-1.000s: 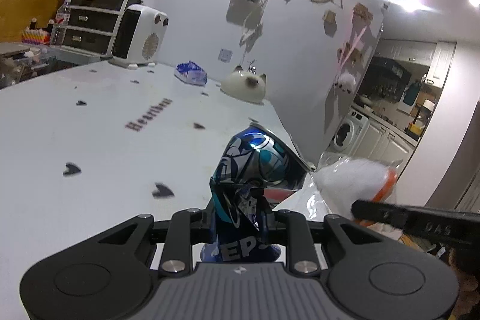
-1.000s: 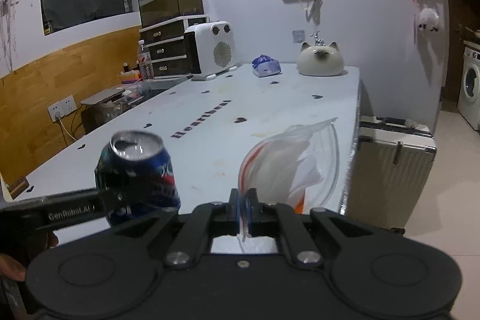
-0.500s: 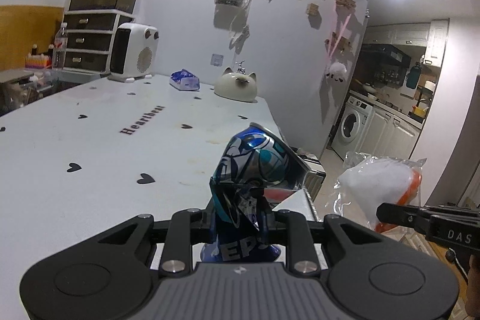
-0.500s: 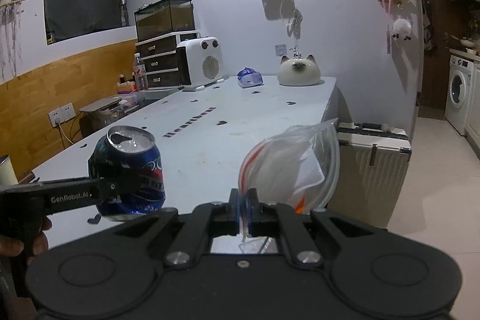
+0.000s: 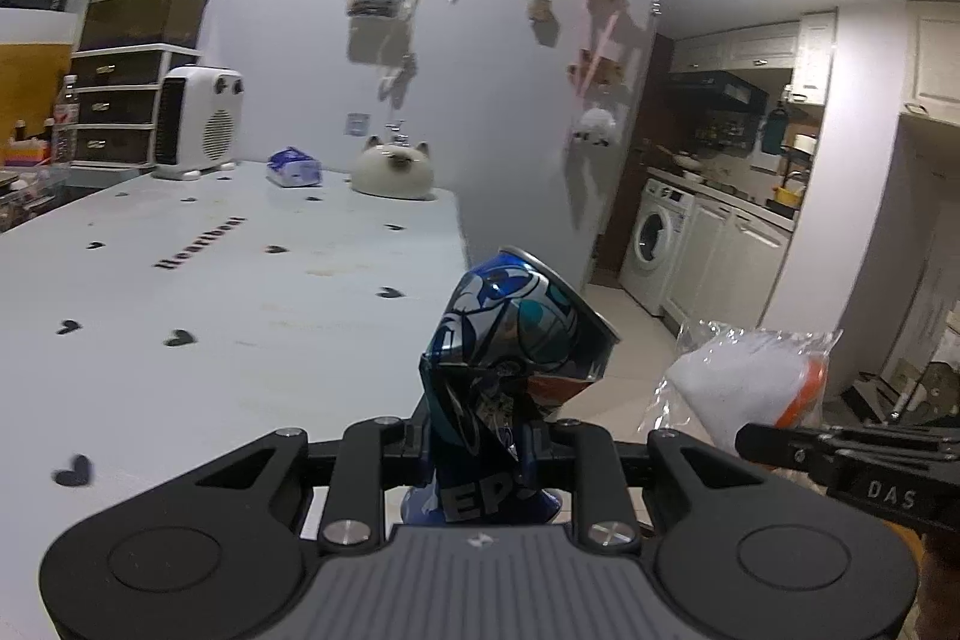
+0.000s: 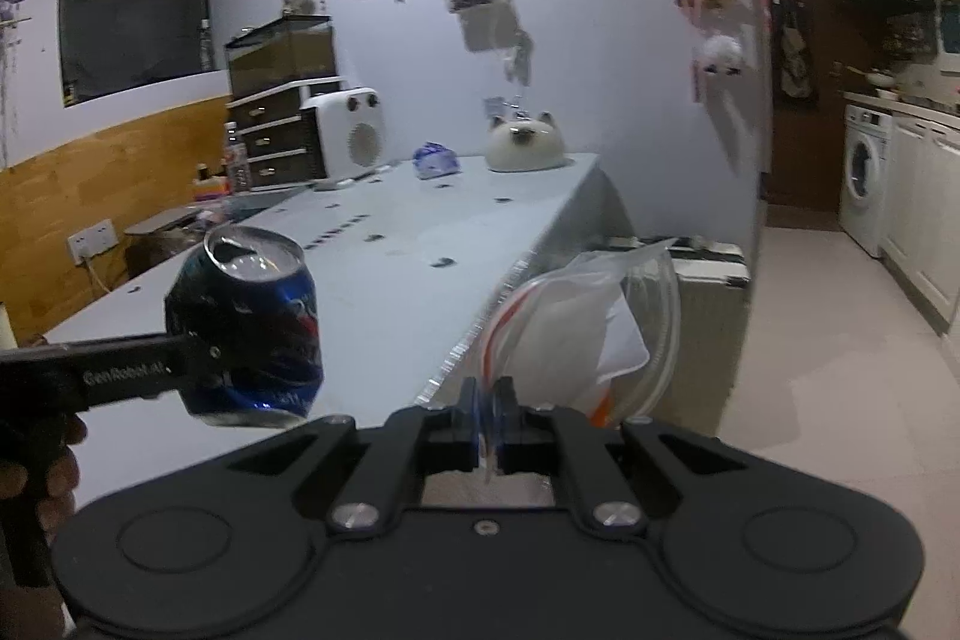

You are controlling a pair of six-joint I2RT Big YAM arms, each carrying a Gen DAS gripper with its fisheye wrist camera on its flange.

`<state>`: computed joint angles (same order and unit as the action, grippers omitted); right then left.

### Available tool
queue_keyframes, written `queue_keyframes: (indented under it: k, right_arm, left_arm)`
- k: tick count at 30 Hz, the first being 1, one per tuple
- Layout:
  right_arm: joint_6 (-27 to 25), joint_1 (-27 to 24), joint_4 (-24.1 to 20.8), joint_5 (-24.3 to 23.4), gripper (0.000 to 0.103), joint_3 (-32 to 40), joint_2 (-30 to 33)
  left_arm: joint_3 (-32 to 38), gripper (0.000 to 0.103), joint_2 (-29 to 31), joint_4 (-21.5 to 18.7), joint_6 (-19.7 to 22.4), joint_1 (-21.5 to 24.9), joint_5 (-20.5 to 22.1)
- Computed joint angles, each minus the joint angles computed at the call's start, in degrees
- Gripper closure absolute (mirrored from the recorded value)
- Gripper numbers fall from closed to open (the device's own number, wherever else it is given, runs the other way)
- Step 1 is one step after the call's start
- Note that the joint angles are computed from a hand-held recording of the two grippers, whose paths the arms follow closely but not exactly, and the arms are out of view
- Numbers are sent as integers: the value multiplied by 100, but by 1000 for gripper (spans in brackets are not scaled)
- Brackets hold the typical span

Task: Collect trash
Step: 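Carry the can in the left tool and bag in the right tool to the wastebasket, then open both tools over the wastebasket to drop the can and bag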

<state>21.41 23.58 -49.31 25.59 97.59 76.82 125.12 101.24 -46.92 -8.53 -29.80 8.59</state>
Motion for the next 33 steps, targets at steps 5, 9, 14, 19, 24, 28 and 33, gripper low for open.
queue_keyframes:
  k: [5, 9, 14, 19, 24, 28, 33]
  right_arm:
    - [102, -124, 4, 151, 98, -525, -439]
    - [219, -279, -46, 156, 98, -896, -712]
    - [409, -530, -125, 65, 98, -1418, -1011]
    - [531, -814, -262, -80, 98, -1879, -1189]
    - [591, -1108, -379, -336, 98, -2278, -1218]
    - [595, -1363, -329, -670, 98, -2499, -1101]
    - [115, -1651, -365, -1053, 98, -2513, -726]
  left_arm:
    - [-175, 77, -46, 80, 18, -263, -21]
    - [-3, 77, 142, -121, 83, -477, -45]
    - [213, 77, 448, -357, 11, -759, 134]
    - [295, 77, 788, -472, -164, -992, 332]
    - [455, 77, 1189, -598, -329, -1149, 273]
    - [509, 77, 1482, -515, -530, -1173, 218]
    - [744, 77, 1995, -466, -695, -1138, 285]
